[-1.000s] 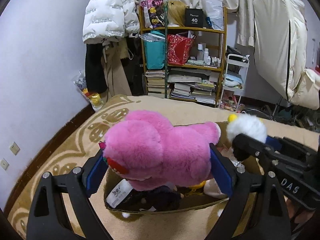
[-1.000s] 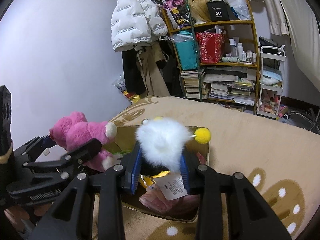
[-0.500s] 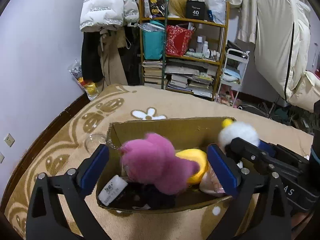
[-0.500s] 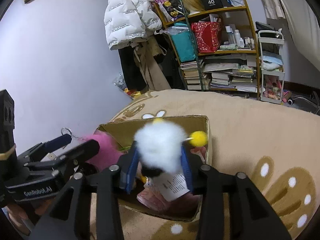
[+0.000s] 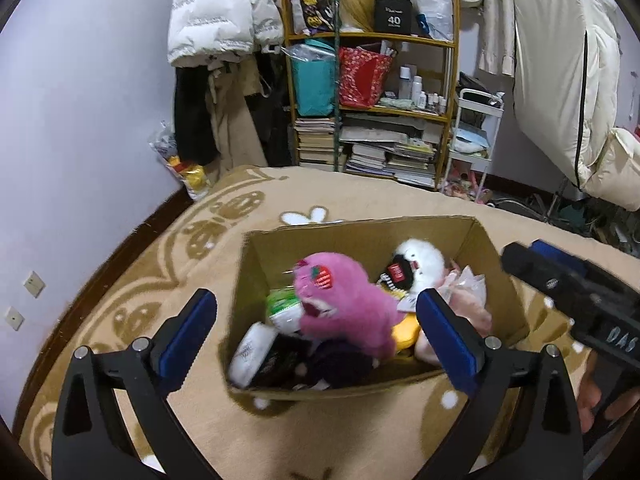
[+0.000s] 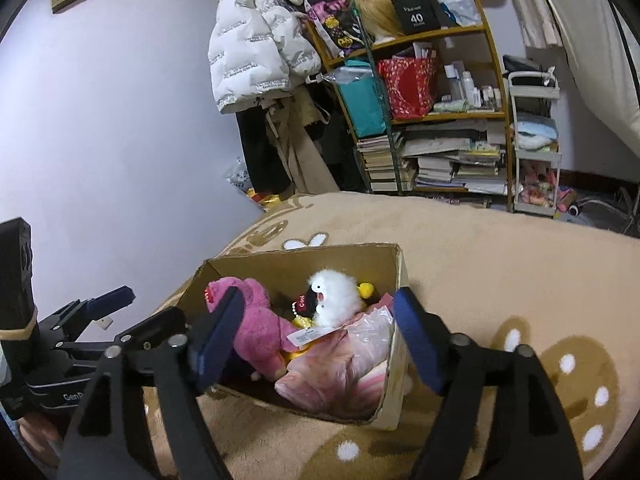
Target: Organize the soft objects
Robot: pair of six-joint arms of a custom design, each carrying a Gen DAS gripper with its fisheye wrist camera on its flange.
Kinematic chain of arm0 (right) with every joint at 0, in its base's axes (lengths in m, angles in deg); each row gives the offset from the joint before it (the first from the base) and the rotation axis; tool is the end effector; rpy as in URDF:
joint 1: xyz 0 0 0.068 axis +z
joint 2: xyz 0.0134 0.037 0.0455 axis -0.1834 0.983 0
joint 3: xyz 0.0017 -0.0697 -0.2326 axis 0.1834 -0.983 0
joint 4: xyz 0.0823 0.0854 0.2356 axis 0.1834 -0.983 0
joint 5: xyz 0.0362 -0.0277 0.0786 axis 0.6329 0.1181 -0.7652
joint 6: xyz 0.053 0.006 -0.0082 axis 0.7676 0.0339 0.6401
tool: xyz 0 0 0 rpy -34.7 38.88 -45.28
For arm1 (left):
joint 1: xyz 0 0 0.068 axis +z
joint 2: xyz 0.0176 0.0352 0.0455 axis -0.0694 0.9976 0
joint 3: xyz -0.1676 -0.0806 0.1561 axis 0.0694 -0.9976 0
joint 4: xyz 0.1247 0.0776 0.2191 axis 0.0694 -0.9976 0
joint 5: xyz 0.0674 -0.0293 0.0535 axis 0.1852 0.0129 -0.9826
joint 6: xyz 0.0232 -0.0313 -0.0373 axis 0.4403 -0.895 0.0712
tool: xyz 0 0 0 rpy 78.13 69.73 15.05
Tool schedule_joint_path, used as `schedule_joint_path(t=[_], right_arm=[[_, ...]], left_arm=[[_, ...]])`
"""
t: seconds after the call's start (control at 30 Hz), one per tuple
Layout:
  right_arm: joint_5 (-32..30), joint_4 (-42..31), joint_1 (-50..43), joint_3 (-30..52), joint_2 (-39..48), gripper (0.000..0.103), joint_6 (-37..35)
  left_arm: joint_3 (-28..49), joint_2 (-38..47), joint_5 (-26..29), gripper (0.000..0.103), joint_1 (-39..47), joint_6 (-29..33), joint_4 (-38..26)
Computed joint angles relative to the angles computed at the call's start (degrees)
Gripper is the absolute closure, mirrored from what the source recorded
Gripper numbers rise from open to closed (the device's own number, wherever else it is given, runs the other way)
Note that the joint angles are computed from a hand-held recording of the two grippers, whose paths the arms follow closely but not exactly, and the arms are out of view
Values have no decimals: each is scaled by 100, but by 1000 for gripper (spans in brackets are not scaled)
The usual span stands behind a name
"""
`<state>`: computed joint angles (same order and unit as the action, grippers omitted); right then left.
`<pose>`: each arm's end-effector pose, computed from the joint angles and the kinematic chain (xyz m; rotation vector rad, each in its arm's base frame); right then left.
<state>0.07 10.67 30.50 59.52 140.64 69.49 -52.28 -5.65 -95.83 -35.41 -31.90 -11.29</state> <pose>0.1707 0.1437 0.1860 -0.1580 2.1537 0.6146 0.1390 -0.0651 0.2306 -0.0361 2.2750 0.1139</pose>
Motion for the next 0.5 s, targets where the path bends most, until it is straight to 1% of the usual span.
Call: schedule_joint_path(t=[0.1, 0.13, 0.17, 0.27, 0.3, 0.37, 0.43, 0.5], right_arm=[[383, -396, 274, 78, -309, 8, 25], [506, -496, 363, 105, -389, 3, 34], [738, -664, 524, 136, -540, 0, 59], [1310, -1068, 854, 224, -842, 0, 159], [1518, -1270, 997, 278, -955, 0, 215], [1650, -1523, 1137, 346, -1104, 0, 274], [1859, -1832, 1339, 402, -1291, 0, 422], [2139, -2173, 1593, 440, -1572, 0, 556]], left_arm=[[62, -390, -227, 4, -161, -180, -538], [81, -514, -254, 4, -189, -226, -678], [121, -619, -298, 4, -241, -302, -834], [274, -906, -518, 3, -566, -637, -1387], [347, -990, -768, 3, -868, -888, -1669], [499, -985, -1144, 3, -1319, -1299, -2083], [698, -949, -1558, 3, -1941, -1938, -2717], [906, -835, -1905, 3, -2570, -2728, -3374]])
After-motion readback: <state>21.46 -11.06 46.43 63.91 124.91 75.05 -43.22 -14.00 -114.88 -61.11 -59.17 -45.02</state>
